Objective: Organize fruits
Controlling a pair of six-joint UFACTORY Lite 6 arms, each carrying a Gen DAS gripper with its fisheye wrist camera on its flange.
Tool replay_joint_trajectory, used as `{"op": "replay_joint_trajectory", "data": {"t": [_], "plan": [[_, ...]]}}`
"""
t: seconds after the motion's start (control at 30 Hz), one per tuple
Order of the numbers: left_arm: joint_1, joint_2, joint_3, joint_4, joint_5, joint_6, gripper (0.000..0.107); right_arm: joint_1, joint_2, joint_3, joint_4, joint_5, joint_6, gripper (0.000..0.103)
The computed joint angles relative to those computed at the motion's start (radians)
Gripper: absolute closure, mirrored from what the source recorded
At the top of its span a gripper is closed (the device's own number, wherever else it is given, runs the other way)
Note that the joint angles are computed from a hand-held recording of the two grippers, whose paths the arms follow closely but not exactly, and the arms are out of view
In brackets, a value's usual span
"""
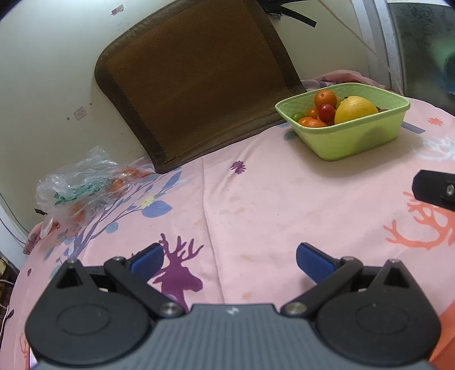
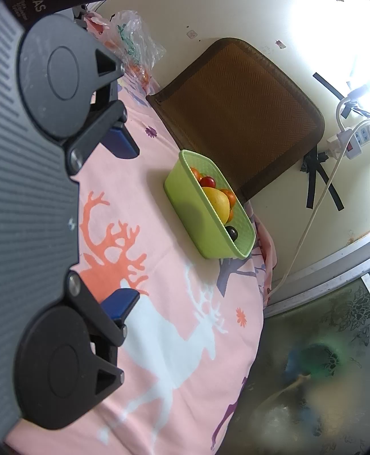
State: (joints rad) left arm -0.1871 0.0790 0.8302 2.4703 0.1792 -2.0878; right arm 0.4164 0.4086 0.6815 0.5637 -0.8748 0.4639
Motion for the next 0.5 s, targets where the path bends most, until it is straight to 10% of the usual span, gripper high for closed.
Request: {"op": "replay_joint_trajectory", "data": {"t": [0.5], "plan": [[-0.002,0.005,0.0,-0.024,0.002,0.026,0.004,0.001,0.0,0.001,-0.002,0.001,0.006,0.004]]}}
